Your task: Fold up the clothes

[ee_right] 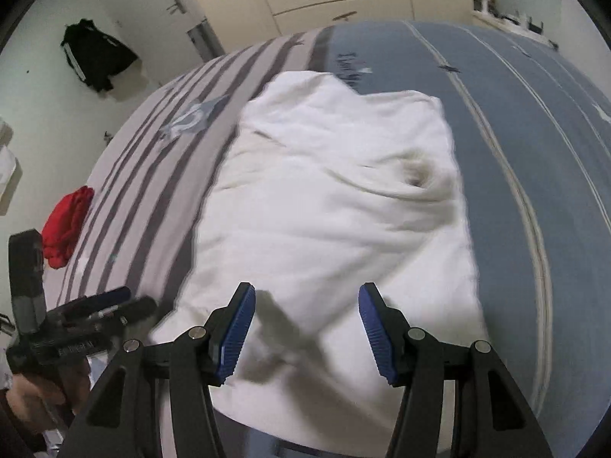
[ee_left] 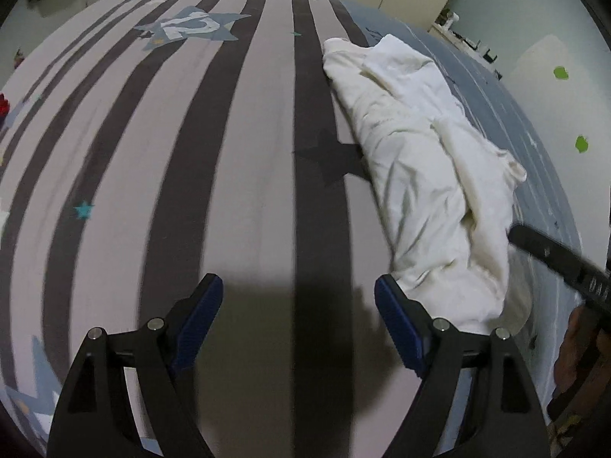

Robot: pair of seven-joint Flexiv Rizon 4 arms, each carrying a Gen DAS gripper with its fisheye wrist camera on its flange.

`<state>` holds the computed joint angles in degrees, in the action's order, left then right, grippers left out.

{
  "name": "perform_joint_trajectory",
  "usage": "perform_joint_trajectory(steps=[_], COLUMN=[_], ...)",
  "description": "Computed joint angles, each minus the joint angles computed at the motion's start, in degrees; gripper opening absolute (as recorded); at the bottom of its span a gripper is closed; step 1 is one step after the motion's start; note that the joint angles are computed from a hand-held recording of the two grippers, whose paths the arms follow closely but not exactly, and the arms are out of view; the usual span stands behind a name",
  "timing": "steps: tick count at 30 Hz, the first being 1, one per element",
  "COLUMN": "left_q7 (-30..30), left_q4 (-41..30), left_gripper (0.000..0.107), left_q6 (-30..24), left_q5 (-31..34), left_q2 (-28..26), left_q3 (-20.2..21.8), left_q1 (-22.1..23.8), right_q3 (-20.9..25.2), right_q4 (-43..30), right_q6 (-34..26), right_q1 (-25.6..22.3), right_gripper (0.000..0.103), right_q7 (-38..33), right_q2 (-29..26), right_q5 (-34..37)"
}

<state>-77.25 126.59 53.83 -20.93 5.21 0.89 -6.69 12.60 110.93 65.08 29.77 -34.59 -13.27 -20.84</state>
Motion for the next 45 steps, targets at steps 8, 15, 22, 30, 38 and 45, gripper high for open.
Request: perform_joint_trajectory(steps=[8, 15, 22, 30, 38, 45], left_q7=[7.7, 13.2, 13.8, 11.9, 13.7, 17.1], left_q4=[3.1, 4.0, 1.4, -1.4, -0.9, -0.6], left_gripper=[0.080, 0.080, 0.080, 0.080, 0.032, 0.010], left_q6=[-2.8, -4.2, -3.6, -4.9, -4.3, -3.5], left_q5=[-3.1, -12.0, -15.6, -12.6, -16.1, -13.6], left_q2=[2.8, 4.0, 1.8, -1.6, -3.8, -3.2], left_q3=[2.5, 2.2, -0.8, -2.6, -3.5, -3.6], left_q1=[1.5, -0.1, -3.4, -5.0, -6.1, -6.9], right_q3=[-2.5, -1.9, 0.8, 3.5, 2.4, 1.6], right_q4=[-7.3, 0.4, 13.3, 20.0, 13.3, 5.4], right_q6=[-6.1, -1.8, -3.9, -5.6, -3.7, -13.6], right_q1=[3.1, 0.0, -4.5, -6.5, -5.8, -1.8], right_gripper=[0.050, 0.008, 0.005, 0.015, 0.061, 0.059], right_q7=[4.5, 5.7, 12.7, 17.2, 13.4, 6.1], right_q2=[-6.6, 0.0, 13.2, 17.8, 12.3, 4.8], right_q5=[-3.8, -2.3, 0.6, 1.5, -10.4, -9.1])
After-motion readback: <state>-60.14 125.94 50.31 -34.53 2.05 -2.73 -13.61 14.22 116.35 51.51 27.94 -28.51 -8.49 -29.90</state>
